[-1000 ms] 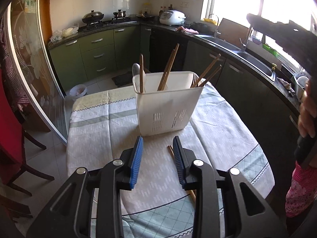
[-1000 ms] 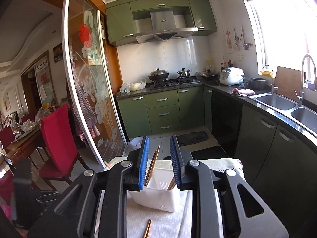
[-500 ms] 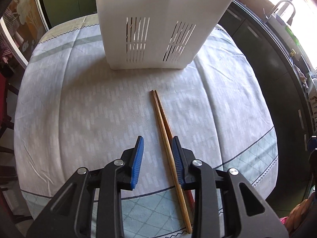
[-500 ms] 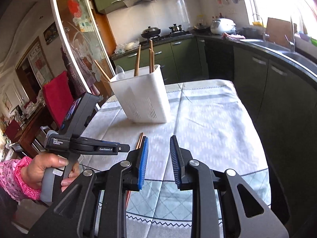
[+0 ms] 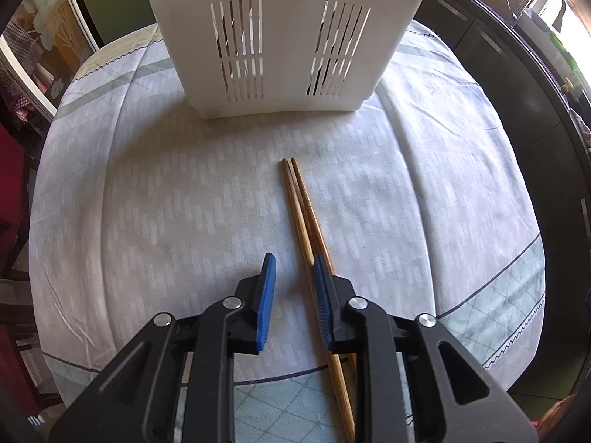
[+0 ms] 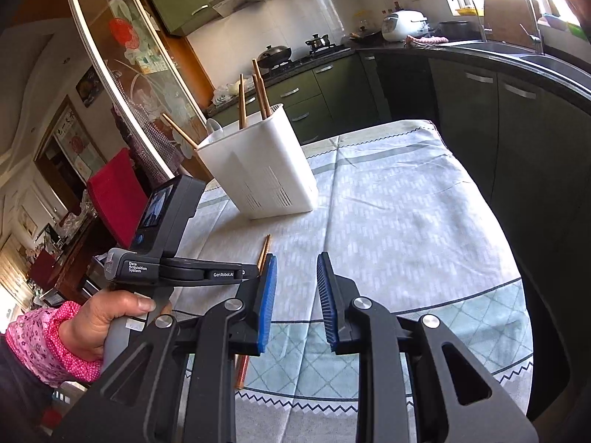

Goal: Organize utensils
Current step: 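Grasp a wooden chopstick with the left gripper while the right grasps the last chopstick, then carry the chopstick to the holder and drop it in with the left gripper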

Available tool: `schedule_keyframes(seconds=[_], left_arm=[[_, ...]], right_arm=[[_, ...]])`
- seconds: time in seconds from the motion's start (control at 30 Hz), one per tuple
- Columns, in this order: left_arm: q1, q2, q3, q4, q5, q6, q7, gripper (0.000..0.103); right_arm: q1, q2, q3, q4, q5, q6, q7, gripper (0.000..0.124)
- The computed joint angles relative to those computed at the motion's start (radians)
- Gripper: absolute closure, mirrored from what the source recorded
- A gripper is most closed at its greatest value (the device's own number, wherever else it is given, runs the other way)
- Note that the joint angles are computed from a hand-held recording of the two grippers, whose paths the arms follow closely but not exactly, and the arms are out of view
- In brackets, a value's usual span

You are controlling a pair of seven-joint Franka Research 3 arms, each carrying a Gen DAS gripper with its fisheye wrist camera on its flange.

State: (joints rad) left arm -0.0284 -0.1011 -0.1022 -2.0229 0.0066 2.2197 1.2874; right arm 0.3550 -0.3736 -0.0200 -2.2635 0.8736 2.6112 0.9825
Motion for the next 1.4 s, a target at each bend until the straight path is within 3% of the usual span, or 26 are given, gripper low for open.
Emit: schedule_keyframes(seconds=[0.07,0.33,0.53,0.7,0.87,0.93,1.03,1.2,1.4], left_arm=[[-0.001,0.004,-0.003,0.004,0.005,-0.011,-0.004,0.090],[-0.015,0.059,-0.023,0.054,0.072,-0.008,-0.050,0.090],[-0.008,0.076,-0.015,0.083,0.025,-0.004,-0.032,0.096],[-0.004,-0.014,-0.008,0.022,0.023,0.102,-0.008,0.097],[-0.011,-0.166,0.009,-0.097,0.036,0.276,0.027,0.097],[-0.013,-0.246,0.019,-0.166,0.054,0.348,0.035,0.097],[-0.009,-0.338,0.025,-0.246,0.097,0.441,0.026,0.097],[-0.030,-0.442,0.067,-0.337,0.107,0.493,0.030,0.097],[-0.031,-0.479,0.093,-0.366,0.103,0.504,0.046,0.097]], right_arm=[[0.000,0.000,-0.001,0.001,0.001,0.000,0.002,0.101],[0.002,0.003,-0.007,0.014,0.015,-0.025,-0.001,0.101],[-0.006,0.001,-0.005,0.013,0.015,-0.031,0.007,0.101],[-0.010,0.006,0.003,0.017,-0.001,-0.031,0.019,0.101],[-0.008,0.021,0.016,0.029,-0.028,-0.031,0.037,0.101],[-0.007,0.031,0.023,0.036,-0.044,-0.031,0.046,0.093],[-0.006,0.054,0.036,0.053,-0.075,-0.037,0.066,0.092],[-0.010,0.118,0.072,0.100,-0.174,-0.044,0.121,0.092],[-0.007,0.265,0.134,0.226,-0.403,-0.069,0.234,0.092]])
